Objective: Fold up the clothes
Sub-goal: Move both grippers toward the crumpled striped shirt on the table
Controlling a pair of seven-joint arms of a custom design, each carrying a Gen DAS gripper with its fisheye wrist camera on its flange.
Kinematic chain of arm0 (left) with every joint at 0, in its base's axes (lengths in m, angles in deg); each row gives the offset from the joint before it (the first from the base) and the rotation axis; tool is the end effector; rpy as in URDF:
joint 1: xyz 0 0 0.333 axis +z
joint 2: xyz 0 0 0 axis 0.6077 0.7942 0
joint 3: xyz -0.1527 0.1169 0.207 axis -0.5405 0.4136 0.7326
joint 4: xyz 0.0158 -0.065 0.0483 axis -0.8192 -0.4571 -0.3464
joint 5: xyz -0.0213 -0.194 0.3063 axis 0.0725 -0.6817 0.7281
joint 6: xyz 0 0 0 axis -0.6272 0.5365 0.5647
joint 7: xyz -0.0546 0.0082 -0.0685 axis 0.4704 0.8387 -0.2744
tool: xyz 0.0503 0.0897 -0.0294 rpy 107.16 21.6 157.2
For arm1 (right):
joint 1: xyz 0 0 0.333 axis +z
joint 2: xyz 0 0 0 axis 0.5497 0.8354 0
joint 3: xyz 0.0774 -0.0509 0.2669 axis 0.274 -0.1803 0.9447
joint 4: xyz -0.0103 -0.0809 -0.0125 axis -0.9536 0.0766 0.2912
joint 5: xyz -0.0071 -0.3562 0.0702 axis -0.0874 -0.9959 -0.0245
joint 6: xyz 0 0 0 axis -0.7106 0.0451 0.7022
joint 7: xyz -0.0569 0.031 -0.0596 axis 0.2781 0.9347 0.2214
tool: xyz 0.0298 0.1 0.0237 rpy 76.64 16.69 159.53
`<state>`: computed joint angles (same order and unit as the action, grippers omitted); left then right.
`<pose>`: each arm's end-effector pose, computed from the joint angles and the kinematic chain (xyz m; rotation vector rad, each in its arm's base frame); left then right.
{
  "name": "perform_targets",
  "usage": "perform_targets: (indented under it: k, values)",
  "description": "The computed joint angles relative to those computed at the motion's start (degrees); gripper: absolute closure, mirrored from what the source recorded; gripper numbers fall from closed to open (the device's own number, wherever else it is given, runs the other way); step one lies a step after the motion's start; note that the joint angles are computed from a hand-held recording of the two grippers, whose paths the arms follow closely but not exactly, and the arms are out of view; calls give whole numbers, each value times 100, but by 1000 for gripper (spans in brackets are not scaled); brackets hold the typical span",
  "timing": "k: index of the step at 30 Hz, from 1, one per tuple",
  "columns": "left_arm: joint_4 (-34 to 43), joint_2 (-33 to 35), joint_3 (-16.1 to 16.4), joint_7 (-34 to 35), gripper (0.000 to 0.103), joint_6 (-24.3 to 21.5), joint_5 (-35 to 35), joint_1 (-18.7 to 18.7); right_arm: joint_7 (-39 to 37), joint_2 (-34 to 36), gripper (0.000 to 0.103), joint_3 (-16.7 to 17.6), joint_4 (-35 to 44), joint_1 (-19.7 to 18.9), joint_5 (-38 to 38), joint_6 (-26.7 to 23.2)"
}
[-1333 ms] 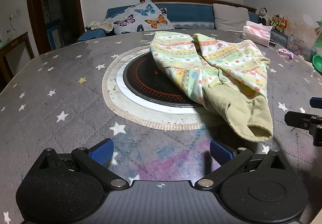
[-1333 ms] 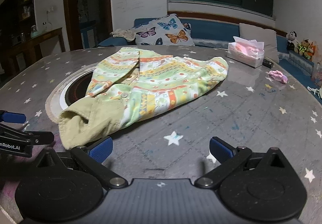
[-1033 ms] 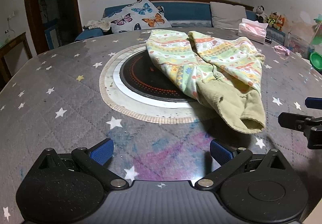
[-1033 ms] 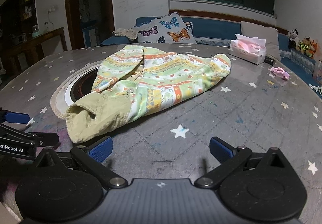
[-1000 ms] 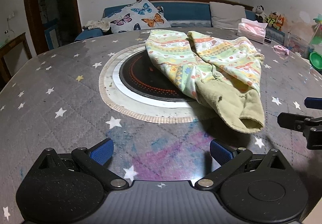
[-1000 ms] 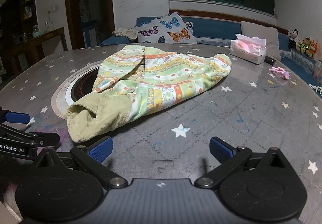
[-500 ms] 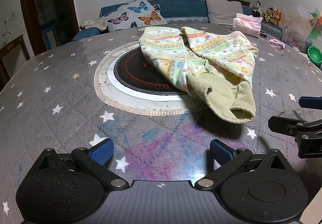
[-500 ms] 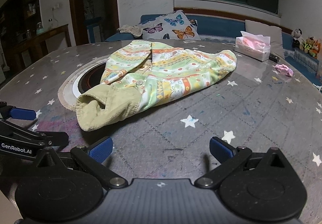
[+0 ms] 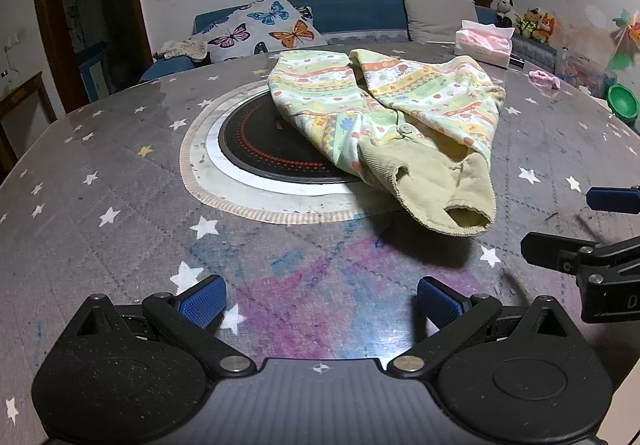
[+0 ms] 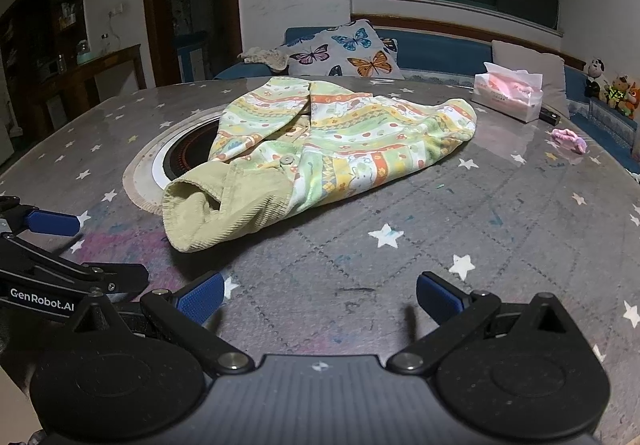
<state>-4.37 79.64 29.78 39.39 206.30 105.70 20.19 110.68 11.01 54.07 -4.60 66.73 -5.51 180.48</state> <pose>0.6806 -0.2386 0.3953 -1.5087 1.9823 -0.7875 0.6117 0.3409 0.4324 -1.7776 1.5255 -0.6910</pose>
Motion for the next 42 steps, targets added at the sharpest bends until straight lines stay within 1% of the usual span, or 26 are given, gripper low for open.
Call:
perform_targets:
  k: [25, 42]
  values:
    - [294, 152, -72, 225, 0, -208, -42, -10, -238, 152, 0, 46, 185, -34, 256, -21]
    - [805, 447, -139, 414, 0, -453, -192, 41, -723, 500, 0, 136, 766, -133, 658, -215]
